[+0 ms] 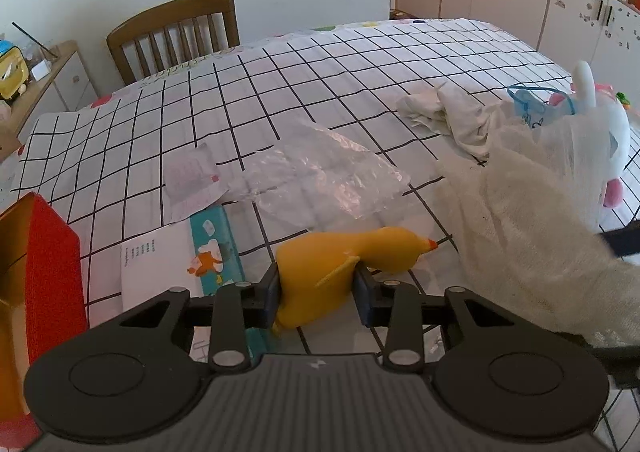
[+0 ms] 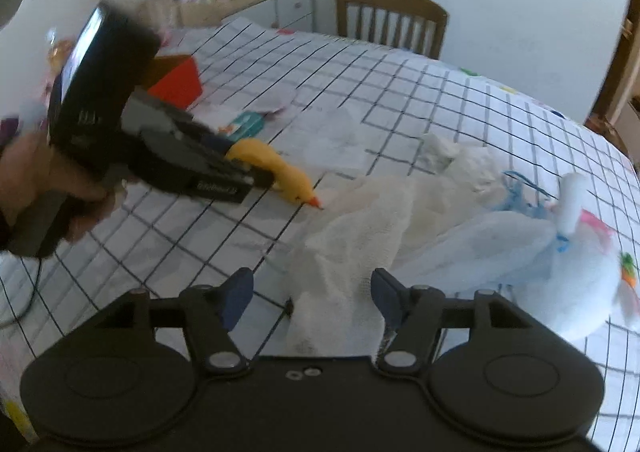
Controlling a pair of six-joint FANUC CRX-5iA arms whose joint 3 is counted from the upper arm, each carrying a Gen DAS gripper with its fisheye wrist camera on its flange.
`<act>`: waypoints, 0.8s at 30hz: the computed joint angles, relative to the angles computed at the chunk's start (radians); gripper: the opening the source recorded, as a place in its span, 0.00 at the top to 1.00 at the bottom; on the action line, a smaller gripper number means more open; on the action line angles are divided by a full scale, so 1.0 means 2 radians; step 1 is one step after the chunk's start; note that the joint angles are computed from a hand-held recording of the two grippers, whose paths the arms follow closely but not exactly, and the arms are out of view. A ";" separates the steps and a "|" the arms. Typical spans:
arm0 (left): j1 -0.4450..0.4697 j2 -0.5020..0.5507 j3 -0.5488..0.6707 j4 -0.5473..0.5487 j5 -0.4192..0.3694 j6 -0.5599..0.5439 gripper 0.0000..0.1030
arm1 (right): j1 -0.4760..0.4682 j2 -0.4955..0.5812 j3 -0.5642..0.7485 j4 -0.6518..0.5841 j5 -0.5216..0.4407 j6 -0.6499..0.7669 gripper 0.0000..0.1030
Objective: Organize soft objects
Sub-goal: 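Carry the chicken with the left gripper and the mesh cloth with the right gripper to the tin box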
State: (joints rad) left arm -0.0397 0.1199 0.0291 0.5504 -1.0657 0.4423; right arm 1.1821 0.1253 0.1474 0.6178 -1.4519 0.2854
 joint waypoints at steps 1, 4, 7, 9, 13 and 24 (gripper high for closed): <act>0.000 -0.001 0.000 -0.001 0.000 0.002 0.66 | -0.002 0.011 0.008 -0.002 -0.013 0.015 0.44; 0.002 0.000 0.004 -0.004 -0.006 0.016 0.66 | -0.002 0.031 0.021 -0.006 -0.041 0.042 0.60; 0.005 -0.004 0.002 -0.003 -0.006 0.020 0.66 | 0.000 0.034 0.021 -0.002 -0.052 0.040 0.80; 0.009 -0.006 0.001 0.000 -0.006 0.022 0.66 | 0.001 0.027 0.017 0.005 -0.048 0.026 0.85; 0.021 -0.009 0.006 0.008 -0.019 0.036 0.66 | 0.005 0.003 0.002 0.027 -0.032 -0.006 0.91; 0.057 -0.024 0.025 0.040 -0.045 0.046 0.66 | 0.007 -0.035 0.005 0.087 0.011 -0.051 0.91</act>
State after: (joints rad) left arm 0.0740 0.0723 0.0781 0.6304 -1.1554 0.5342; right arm 1.1968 0.0561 0.1570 0.7912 -1.4290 0.1829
